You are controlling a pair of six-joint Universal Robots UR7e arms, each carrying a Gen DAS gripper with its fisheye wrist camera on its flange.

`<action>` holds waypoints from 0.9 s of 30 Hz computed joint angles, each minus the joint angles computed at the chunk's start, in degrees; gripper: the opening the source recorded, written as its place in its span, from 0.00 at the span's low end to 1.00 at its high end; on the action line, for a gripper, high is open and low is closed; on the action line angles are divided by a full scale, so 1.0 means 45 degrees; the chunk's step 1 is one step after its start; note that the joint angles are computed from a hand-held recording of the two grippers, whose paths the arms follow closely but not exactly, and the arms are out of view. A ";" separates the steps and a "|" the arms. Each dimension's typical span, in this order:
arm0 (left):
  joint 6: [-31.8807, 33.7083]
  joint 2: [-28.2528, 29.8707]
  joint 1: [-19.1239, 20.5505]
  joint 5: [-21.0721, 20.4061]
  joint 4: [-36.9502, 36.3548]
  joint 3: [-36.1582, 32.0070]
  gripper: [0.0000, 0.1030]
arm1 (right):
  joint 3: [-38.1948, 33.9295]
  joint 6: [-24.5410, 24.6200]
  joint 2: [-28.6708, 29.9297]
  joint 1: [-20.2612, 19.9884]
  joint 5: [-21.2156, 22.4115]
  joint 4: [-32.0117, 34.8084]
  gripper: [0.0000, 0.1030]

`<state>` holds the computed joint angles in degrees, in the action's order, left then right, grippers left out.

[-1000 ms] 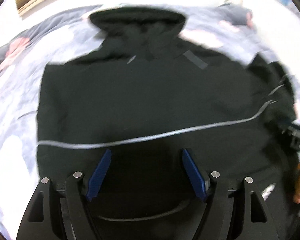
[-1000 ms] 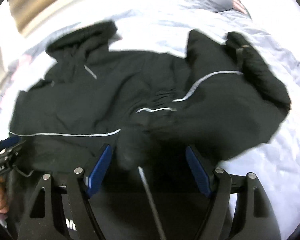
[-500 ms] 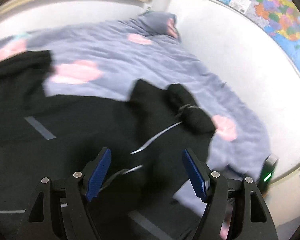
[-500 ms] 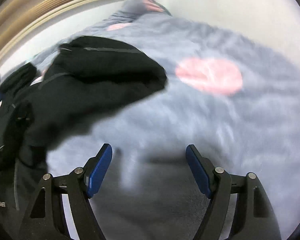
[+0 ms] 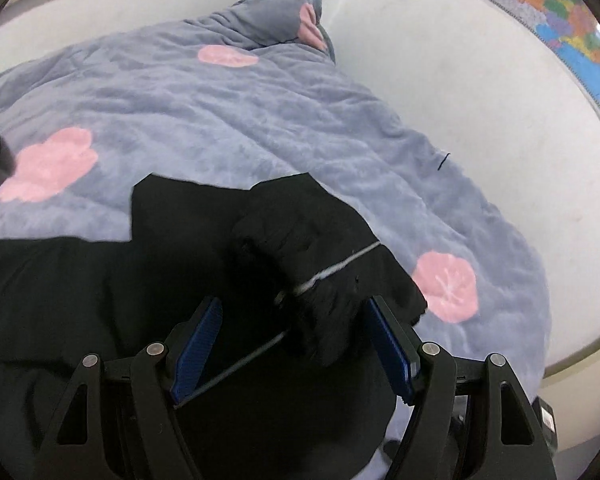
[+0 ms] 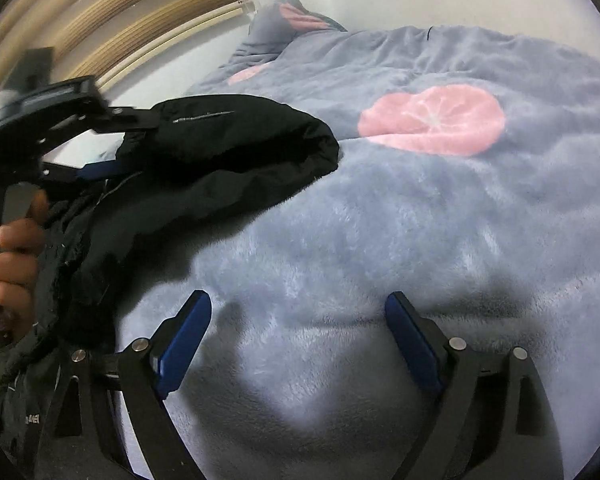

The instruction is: Fold large clothes

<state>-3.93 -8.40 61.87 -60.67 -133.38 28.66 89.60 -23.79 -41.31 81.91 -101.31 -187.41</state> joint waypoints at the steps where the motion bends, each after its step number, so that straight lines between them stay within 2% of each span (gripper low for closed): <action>1: 0.0079 0.0291 -0.0026 0.0119 0.0274 -0.0526 0.73 | -0.0068 -0.0053 0.0059 0.0049 -0.0135 0.0002 0.89; 2: 0.0152 0.0676 -0.0068 0.0350 0.0698 -0.1232 0.72 | -0.0135 -0.0113 0.0109 0.0068 -0.0201 0.0016 0.90; 3: 0.0242 0.1087 -0.0115 0.0632 0.1201 -0.1999 0.64 | -0.0332 -0.0177 0.0203 0.0086 -0.0243 0.0145 0.91; 4: 0.0306 0.1495 -0.0146 0.0882 0.1827 -0.2817 0.54 | -0.0388 -0.0221 0.0239 0.0115 -0.0300 0.0195 0.91; 5: 0.0308 0.1923 -0.0183 0.1175 0.2501 -0.3684 0.36 | -0.0373 -0.0232 0.0231 0.0116 -0.0319 0.0195 0.91; 6: 0.0379 0.2111 -0.0211 0.1441 0.2726 -0.4018 0.28 | -0.0357 -0.0228 0.0228 0.0119 -0.0320 0.0177 0.91; 7: 0.0421 0.2004 -0.0215 0.1459 0.2609 -0.3819 0.25 | -0.0342 -0.0218 0.0204 0.0116 -0.0301 0.0189 0.91; 8: 0.0502 0.1630 -0.0227 0.1394 0.2103 -0.3087 0.21 | -0.0282 -0.0206 0.0172 0.0093 -0.0230 0.0153 0.91; 10: 0.0839 0.0650 -0.0294 0.1366 0.0588 -0.1117 0.19 | -0.0308 -0.0148 0.0193 0.0064 -0.0093 0.0123 0.91; 17: 0.1432 -0.2421 -0.0725 0.1055 -0.3187 0.4055 0.18 | -0.0268 -0.0128 0.0180 0.0019 -0.0014 0.0125 0.91; 20: 0.1324 -0.3716 -0.0848 0.0875 -0.4046 0.5712 0.17 | -0.0278 -0.0055 0.0136 0.0058 -0.0126 0.0334 0.92; 24: 0.1341 -0.5243 -0.1013 0.1085 -0.5047 0.7573 0.17 | 0.0023 0.0232 -0.0108 0.0124 -0.0210 0.0182 0.91; 27: 0.1234 -0.6493 -0.1022 0.0904 -0.5449 0.8944 0.17 | 0.0471 0.0443 -0.0565 0.0164 0.0203 0.0358 0.91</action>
<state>1.62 -37.62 57.27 -56.60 -157.90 68.91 91.72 -21.80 -43.85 82.65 -100.39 -185.80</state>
